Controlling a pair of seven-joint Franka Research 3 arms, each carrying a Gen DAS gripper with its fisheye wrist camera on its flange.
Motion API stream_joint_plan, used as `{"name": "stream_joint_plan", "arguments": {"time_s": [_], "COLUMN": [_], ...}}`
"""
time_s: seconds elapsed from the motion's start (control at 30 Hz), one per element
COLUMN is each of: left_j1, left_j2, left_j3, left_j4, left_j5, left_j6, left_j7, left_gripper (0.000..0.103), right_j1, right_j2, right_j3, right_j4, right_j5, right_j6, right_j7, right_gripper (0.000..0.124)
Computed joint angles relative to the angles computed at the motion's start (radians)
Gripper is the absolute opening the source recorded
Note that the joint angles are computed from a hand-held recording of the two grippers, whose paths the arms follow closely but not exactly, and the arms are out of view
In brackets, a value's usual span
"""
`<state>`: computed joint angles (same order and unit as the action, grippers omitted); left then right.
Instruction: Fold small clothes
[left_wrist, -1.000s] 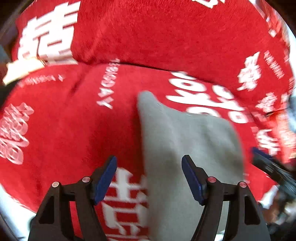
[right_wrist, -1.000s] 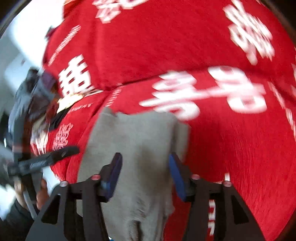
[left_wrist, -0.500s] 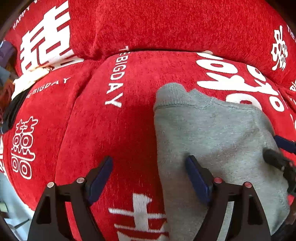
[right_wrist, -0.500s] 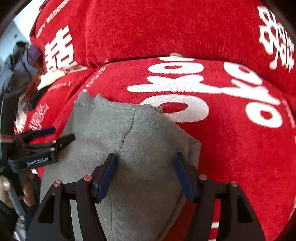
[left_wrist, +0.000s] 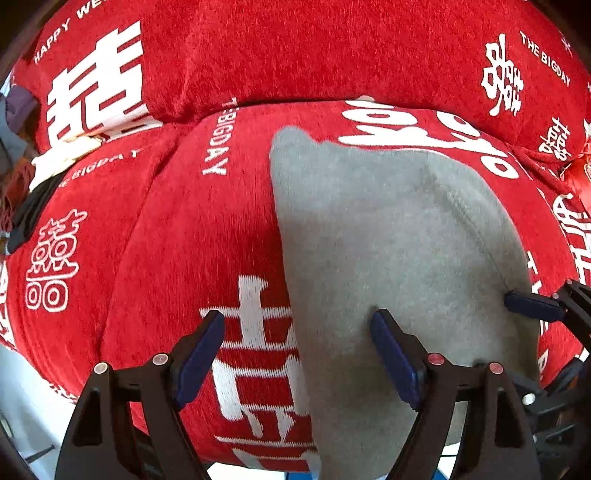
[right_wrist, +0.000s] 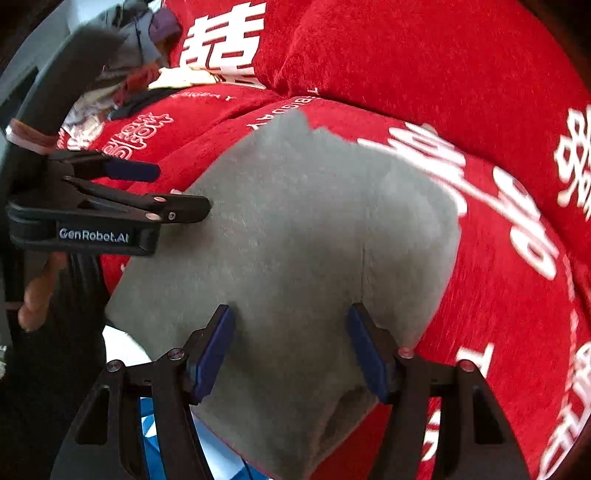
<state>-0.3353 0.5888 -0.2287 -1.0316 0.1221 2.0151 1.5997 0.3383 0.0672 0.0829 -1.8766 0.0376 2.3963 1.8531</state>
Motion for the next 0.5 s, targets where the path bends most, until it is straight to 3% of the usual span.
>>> {"name": "stream_joint_plan", "arguments": {"time_s": [0.1,0.27,0.33,0.4,0.43,0.5], "left_j1": [0.001,0.0,0.002,0.006,0.007,0.008], "left_j2": [-0.018,-0.082,-0.105,-0.133,-0.142,-0.152], "left_j3": [0.004,-0.007,-0.013,-0.02,-0.022,-0.024], "left_j4": [-0.02,-0.091,-0.112,-0.138,-0.144,-0.146], "left_j5": [0.005,0.016,0.01,0.001,-0.004,-0.012], "left_j6": [-0.005,-0.013,-0.031,-0.032,-0.03,-0.025], "left_j7": [-0.018,0.002,0.012,0.022,0.025,0.023], "left_gripper": [0.09,0.09,0.09,0.09,0.09,0.09], "right_j1": [0.001,0.004,0.01,0.02,0.024,0.035], "right_j2": [-0.049,-0.055,-0.039,0.006,0.013,0.001], "right_j3": [0.003,0.014,0.018,0.02,0.019,0.017], "right_j4": [-0.056,-0.024,0.028,0.133,0.157,0.165], "right_j5": [-0.018,-0.092,-0.112,-0.119,-0.118,-0.143], "right_j6": [0.016,-0.077,-0.172,-0.346,-0.386,-0.386], "right_j7": [0.013,0.084,0.129,0.165,0.174,0.202], "right_gripper": [0.067,0.068,0.072,0.078,0.078,0.078]}}
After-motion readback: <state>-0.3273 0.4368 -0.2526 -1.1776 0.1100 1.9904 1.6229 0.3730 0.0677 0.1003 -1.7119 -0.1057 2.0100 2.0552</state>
